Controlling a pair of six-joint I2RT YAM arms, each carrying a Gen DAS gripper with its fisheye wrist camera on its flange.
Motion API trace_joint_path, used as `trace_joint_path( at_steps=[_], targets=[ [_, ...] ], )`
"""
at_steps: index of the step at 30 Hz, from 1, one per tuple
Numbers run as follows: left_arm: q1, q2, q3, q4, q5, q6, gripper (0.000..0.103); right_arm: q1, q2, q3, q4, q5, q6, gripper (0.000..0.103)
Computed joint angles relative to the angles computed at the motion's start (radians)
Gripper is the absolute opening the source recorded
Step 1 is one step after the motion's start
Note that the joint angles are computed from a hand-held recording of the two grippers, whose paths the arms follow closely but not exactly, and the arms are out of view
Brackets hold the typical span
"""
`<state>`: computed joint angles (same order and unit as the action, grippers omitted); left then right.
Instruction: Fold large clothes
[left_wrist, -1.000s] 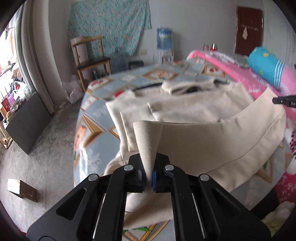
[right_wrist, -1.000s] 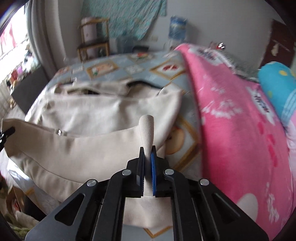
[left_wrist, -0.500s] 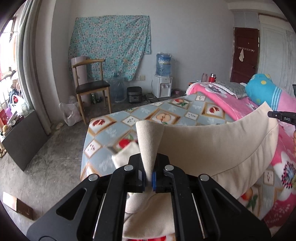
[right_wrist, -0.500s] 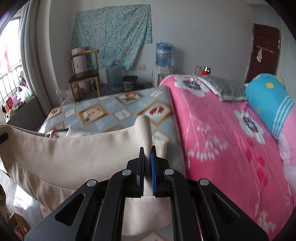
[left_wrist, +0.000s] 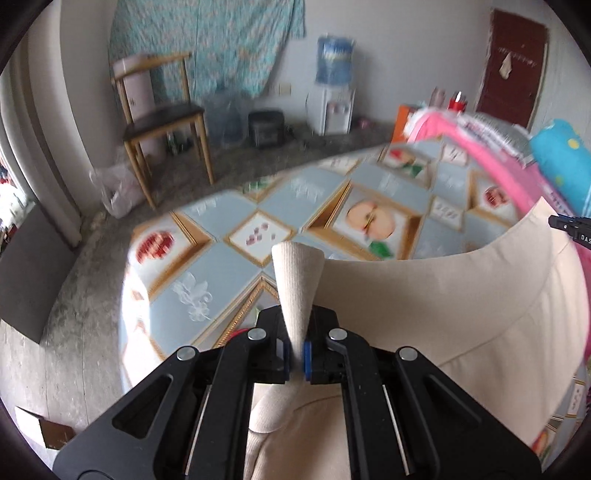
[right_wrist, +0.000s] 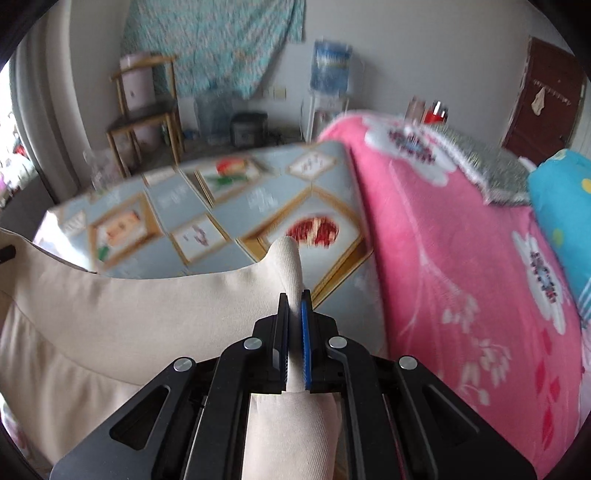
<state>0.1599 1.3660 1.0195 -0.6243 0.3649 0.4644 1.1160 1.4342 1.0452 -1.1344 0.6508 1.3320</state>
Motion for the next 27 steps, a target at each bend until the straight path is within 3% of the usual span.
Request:
trace_joint_path(
  at_steps=[4, 7, 8, 9, 10, 12, 15, 17, 19, 22, 24, 27],
  targets=[
    [0.011, 0.044, 0.002, 0.022, 0.014, 0.000, 0.005, -0.026, -0.015, -0.060, 0.073, -0.018, -0.027, 0.006],
    [-0.003, 0.117, 0.016, 0.005, -0.032, 0.005, 0.008, -0.098, -0.011, -0.134, 0.189, -0.114, -0.122, 0.008],
    [-0.014, 0.141, 0.026, 0.001, -0.059, 0.002, 0.014, -0.117, -0.005, -0.149, 0.209, -0.135, -0.145, 0.010],
    [-0.022, 0.163, 0.027, 0.012, -0.106, -0.008, 0.020, -0.124, -0.003, -0.154, 0.213, -0.145, -0.158, 0.022],
    [-0.017, 0.159, 0.019, 0.034, -0.137, -0.017, 0.027, -0.120, -0.016, -0.155, 0.192, -0.137, -0.149, 0.033],
    [0.026, 0.122, 0.003, 0.062, -0.147, -0.028, 0.027, -0.067, -0.084, -0.144, 0.097, -0.078, -0.064, 0.043],
    [0.129, 0.047, 0.024, 0.021, -0.101, -0.013, 0.026, 0.091, -0.142, -0.068, -0.126, 0.007, 0.150, 0.044],
    [0.198, -0.023, 0.024, -0.044, -0.012, 0.034, 0.026, 0.285, -0.116, 0.021, -0.285, 0.047, 0.343, 0.044],
    [0.283, -0.109, 0.024, -0.203, 0.122, 0.155, 0.026, 0.441, -0.044, 0.100, -0.357, 0.044, 0.450, 0.044],
    [0.416, -0.243, -0.034, -0.462, 0.245, 0.394, 0.026, 0.594, 0.078, 0.173, -0.328, -0.021, 0.516, 0.044],
    [0.488, -0.306, -0.107, -0.572, 0.248, 0.515, 0.026, 0.648, 0.129, 0.166, -0.250, -0.078, 0.533, 0.043],
    [0.544, -0.378, -0.270, -0.514, 0.145, 0.558, 0.026, 0.657, 0.172, 0.082, -0.140, -0.184, 0.564, 0.042]
  ],
)
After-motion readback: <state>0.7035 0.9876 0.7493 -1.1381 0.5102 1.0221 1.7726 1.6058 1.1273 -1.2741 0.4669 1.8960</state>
